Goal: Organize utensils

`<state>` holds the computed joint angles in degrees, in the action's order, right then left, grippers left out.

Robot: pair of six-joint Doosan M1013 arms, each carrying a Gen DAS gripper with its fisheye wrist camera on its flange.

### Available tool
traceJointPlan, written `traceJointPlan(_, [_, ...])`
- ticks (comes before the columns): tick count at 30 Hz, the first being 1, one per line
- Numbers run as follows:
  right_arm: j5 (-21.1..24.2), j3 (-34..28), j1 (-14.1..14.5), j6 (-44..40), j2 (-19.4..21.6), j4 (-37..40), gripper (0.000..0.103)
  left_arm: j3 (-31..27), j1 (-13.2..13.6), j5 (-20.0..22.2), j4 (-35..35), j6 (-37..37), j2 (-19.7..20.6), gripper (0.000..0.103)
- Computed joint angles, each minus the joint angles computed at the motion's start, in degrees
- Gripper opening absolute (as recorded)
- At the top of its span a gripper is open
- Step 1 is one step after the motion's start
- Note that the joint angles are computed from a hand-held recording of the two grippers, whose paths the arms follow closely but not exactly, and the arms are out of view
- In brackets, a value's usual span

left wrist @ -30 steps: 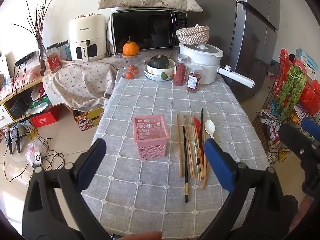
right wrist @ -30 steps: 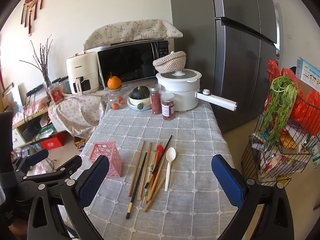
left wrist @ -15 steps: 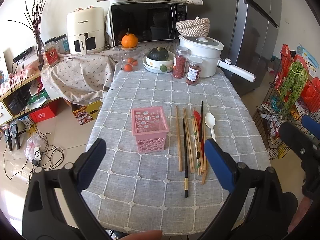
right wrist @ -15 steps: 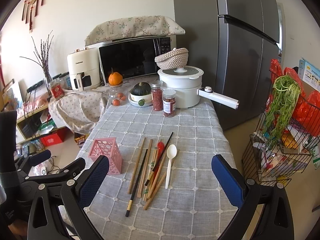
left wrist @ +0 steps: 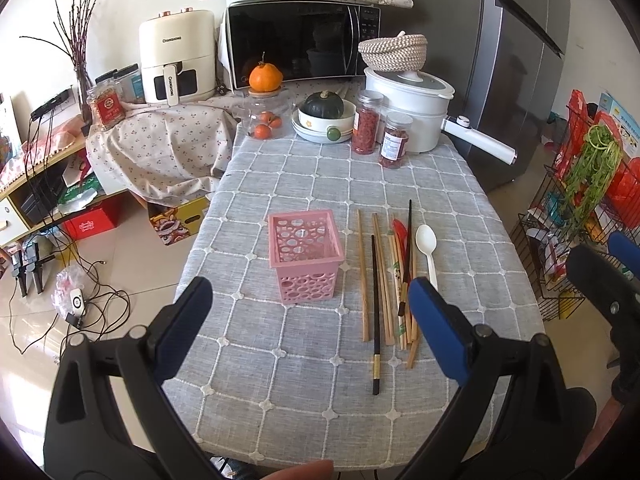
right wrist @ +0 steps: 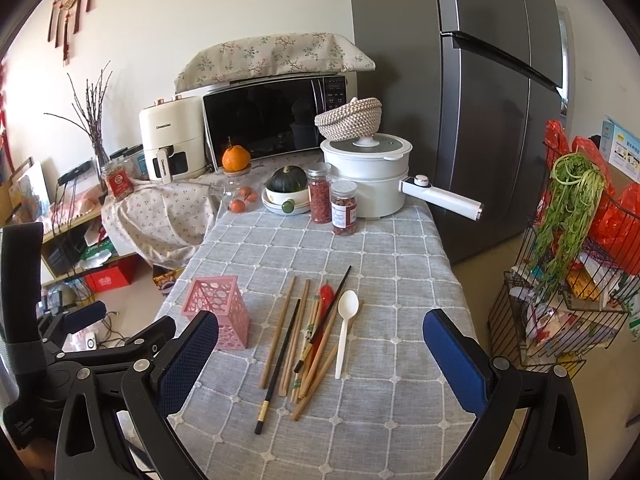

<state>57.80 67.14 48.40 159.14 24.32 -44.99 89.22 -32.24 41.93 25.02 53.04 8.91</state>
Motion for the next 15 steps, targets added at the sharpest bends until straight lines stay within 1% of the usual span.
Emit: traceJointPlan(15, [0.0, -0.4, -0.1, -0.9, 0.3, 0.9, 0.103, 0.1, 0.2, 0.2, -0.2, -0.2, 0.0, 0.098])
